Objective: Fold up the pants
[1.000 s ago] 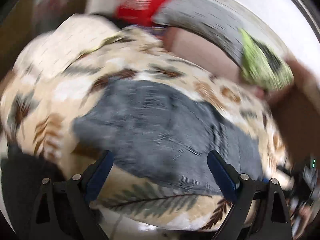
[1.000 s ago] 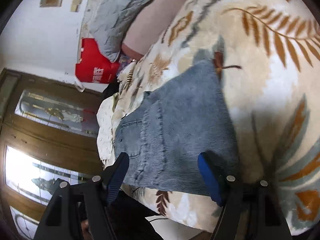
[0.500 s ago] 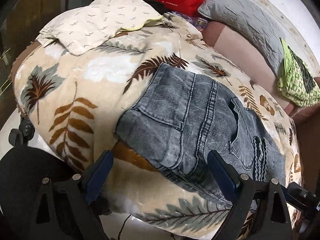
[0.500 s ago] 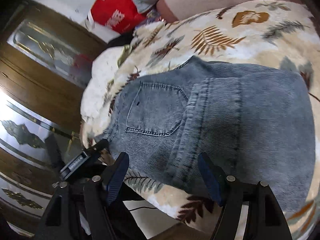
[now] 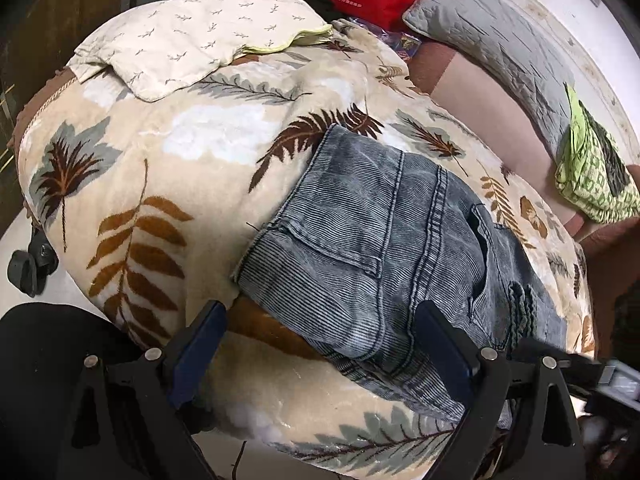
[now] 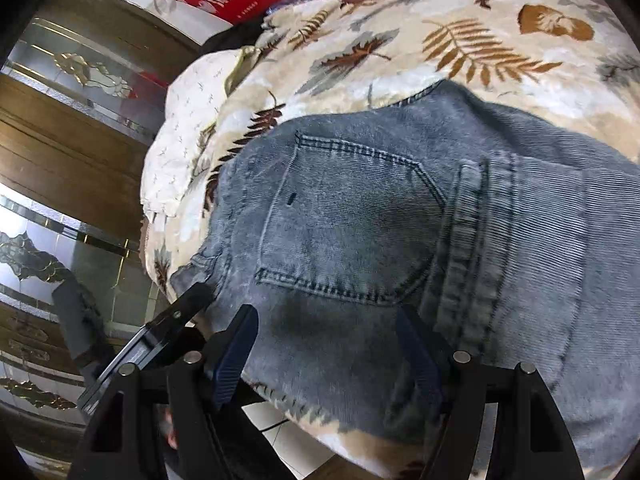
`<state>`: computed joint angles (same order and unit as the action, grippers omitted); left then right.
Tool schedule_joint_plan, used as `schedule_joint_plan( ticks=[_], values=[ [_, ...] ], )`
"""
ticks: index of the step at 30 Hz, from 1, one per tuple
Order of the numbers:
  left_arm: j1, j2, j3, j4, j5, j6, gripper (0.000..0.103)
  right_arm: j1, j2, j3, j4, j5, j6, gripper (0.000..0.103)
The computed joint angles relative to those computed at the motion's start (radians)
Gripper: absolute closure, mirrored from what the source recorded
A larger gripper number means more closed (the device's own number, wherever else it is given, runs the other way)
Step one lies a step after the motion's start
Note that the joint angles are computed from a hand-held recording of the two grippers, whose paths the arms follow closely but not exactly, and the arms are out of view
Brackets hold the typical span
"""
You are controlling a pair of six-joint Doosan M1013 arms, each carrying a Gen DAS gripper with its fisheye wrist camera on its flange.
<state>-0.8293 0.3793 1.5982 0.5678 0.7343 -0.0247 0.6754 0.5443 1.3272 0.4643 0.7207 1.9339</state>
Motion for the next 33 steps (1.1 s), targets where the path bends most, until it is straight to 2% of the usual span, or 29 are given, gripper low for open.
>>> schedule_joint_plan(
  ticks=[2,4,6,9,10,12,15,18,21,24,28,30,33],
  values=[
    [0.007,-0.005,0.009,-0.021,-0.022,-0.004,0.008,-0.004,0.040,-0.041,-0.005,0.076,0.014,0.027],
    [0.010,-0.012,0.021,-0.016,-0.044,-0.026,0.008,-0.006,0.043,-0.049,0.005,0.079,0.008,0.022],
    [0.012,-0.017,0.028,-0.009,-0.064,-0.043,0.008,-0.003,0.035,-0.059,-0.016,0.088,0.023,0.022],
    [0.015,-0.022,0.039,0.000,-0.091,-0.075,0.008,-0.002,0.020,-0.049,-0.004,0.039,0.009,0.022],
    [0.017,-0.022,0.041,-0.002,-0.096,-0.079,0.008,-0.002,0.029,-0.058,-0.011,0.051,0.021,0.021],
    [0.021,-0.021,0.040,-0.025,-0.107,-0.056,0.008,-0.002,0.066,-0.089,-0.028,0.124,0.049,0.020],
    [0.024,-0.021,0.043,-0.039,-0.127,-0.047,0.008,-0.002,0.045,-0.066,0.003,0.078,0.029,0.018],
    [0.033,-0.024,0.054,-0.080,-0.186,-0.036,0.008,-0.009,0.021,-0.032,0.066,0.023,-0.008,0.018],
    [0.052,-0.031,0.072,-0.172,-0.266,0.009,0.008,-0.011,0.052,-0.054,0.076,0.086,-0.019,0.017],
    [0.064,-0.044,0.099,-0.190,-0.323,-0.026,0.008,-0.011,0.042,-0.041,0.094,0.052,-0.049,0.014],
    [0.088,-0.046,0.129,-0.328,-0.405,0.016,0.008,-0.017,0.035,-0.017,0.148,0.023,-0.083,0.014],
    [0.086,-0.048,0.134,-0.300,-0.415,-0.027,0.008,-0.022,0.030,-0.008,0.161,0.023,-0.104,0.014],
    [0.090,-0.043,0.130,-0.305,-0.434,-0.018,0.009,-0.025,0.027,-0.001,0.180,0.019,-0.121,0.014]
  ],
)
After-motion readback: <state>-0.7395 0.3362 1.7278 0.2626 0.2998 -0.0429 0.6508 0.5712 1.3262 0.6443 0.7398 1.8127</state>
